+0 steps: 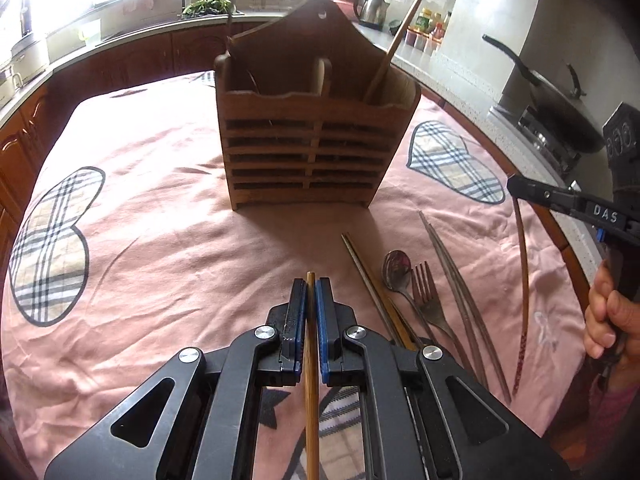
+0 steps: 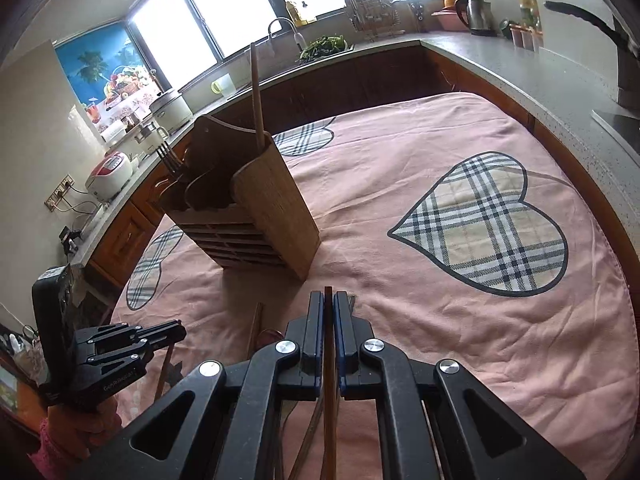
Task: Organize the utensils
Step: 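Lift both chopsticks and carry them above the wooden utensil holder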
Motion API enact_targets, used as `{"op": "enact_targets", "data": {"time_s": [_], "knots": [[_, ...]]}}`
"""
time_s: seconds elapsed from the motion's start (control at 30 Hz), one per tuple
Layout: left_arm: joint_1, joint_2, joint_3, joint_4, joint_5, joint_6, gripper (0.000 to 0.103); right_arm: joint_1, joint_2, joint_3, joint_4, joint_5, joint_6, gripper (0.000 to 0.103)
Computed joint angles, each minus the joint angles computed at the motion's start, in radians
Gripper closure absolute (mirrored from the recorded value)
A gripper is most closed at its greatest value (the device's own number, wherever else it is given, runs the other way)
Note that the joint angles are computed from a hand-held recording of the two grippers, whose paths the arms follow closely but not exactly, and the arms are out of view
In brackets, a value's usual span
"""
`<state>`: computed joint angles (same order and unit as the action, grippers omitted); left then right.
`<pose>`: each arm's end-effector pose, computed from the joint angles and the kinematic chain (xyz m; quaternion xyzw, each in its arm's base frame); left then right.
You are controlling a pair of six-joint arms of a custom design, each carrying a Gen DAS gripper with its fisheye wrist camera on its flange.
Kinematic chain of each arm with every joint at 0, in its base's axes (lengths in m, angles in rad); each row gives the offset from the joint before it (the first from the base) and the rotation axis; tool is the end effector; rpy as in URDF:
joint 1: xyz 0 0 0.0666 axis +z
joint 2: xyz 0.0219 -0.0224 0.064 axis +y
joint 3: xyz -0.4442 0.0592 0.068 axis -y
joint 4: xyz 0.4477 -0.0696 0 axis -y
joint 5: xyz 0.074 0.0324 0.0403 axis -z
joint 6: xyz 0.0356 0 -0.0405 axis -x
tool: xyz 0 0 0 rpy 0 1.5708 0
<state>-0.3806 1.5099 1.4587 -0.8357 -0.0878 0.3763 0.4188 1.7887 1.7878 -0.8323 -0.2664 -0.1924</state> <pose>0.5384 -0.2125 0.4702 -0.0127 0.9412 -0.0854 0.3266 0.6402 0.2948 0.4689 -0.1520 0.9132 0.2256 0.3035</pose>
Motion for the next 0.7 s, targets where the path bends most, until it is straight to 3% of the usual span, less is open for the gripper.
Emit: {"op": "enact_targets", "data": {"time_s": [0.23, 0.7], "knots": [[-0.011, -0.109, -0.051, 0.06, -0.047, 0.03, 0.099, 0.01, -0.058, -0.045, 0.048, 0.019, 0.003, 0.098], [-0.041, -0.226, -0.133, 0.16, -0.127, 0.076, 0.099, 0.03, -0.168, -0.134, 0.131, 0.065, 0.016, 0.098]]}}
